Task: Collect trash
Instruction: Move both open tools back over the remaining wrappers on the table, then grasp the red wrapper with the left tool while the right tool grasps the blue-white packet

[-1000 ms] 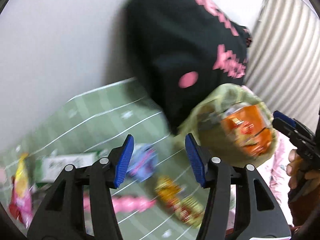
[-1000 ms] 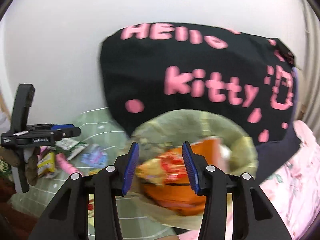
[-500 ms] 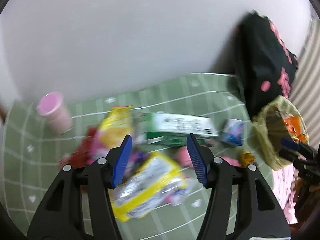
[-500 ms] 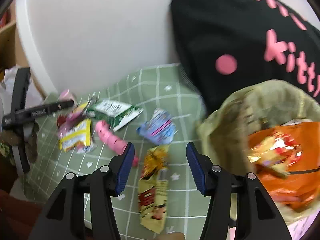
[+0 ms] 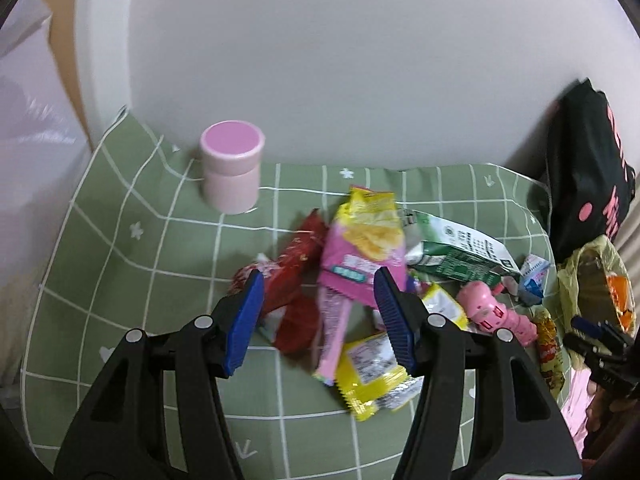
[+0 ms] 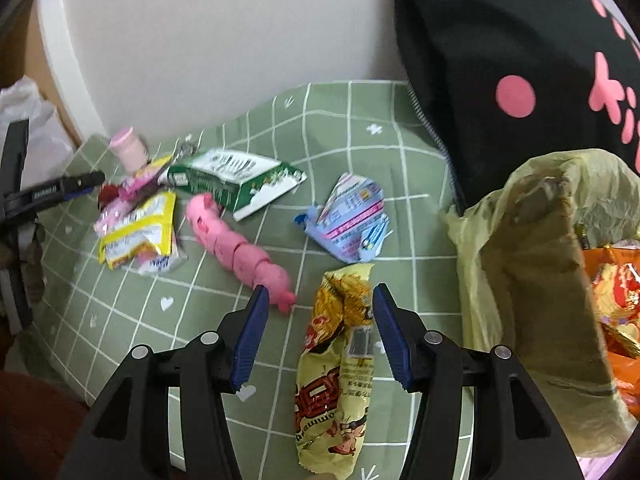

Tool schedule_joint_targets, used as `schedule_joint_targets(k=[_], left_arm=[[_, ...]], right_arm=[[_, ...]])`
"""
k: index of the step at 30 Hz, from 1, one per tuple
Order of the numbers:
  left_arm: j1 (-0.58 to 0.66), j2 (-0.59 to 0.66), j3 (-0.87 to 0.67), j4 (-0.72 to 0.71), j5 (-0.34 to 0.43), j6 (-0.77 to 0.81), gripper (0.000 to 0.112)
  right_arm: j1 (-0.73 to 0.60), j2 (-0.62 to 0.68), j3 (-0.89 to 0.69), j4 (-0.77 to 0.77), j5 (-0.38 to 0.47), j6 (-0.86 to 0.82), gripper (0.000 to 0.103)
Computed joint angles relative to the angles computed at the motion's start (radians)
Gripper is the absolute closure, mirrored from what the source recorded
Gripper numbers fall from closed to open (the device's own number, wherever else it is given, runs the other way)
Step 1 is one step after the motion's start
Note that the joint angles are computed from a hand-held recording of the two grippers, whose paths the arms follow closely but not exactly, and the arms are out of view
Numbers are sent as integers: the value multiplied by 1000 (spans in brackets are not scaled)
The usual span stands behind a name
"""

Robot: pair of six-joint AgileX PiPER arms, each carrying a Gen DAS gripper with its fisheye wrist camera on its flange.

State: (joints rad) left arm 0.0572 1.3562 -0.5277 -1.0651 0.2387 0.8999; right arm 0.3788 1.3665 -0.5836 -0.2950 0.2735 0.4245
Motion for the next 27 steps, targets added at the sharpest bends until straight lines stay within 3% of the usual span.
schedule_joint_targets(k=[7,9,12,14,17,25,27], left_arm=[[87,101,-54,-137,46,217,58],[103,161,-98,-82,80,189,58],[74,225,-132,45,62,60,62],[68,234,-118,-22,79,132,73],[59,212,-85,-111,103,235,81],[104,162,-58,-160,157,267,81],[121,153,-52,-173,172,268,72]], right_arm=[[18,6,-37,-87,4,66,52],[13,11,-49,-115,-2,97,52],[6,48,-71,-90,-3,67,52],[1,64,-78,-71,-3,48,52],[-25,91,-93,51,-8,-68,52],[-66,150,-127,26,-70,-16,52],[-88,185,-148,-4,-93,27,52]])
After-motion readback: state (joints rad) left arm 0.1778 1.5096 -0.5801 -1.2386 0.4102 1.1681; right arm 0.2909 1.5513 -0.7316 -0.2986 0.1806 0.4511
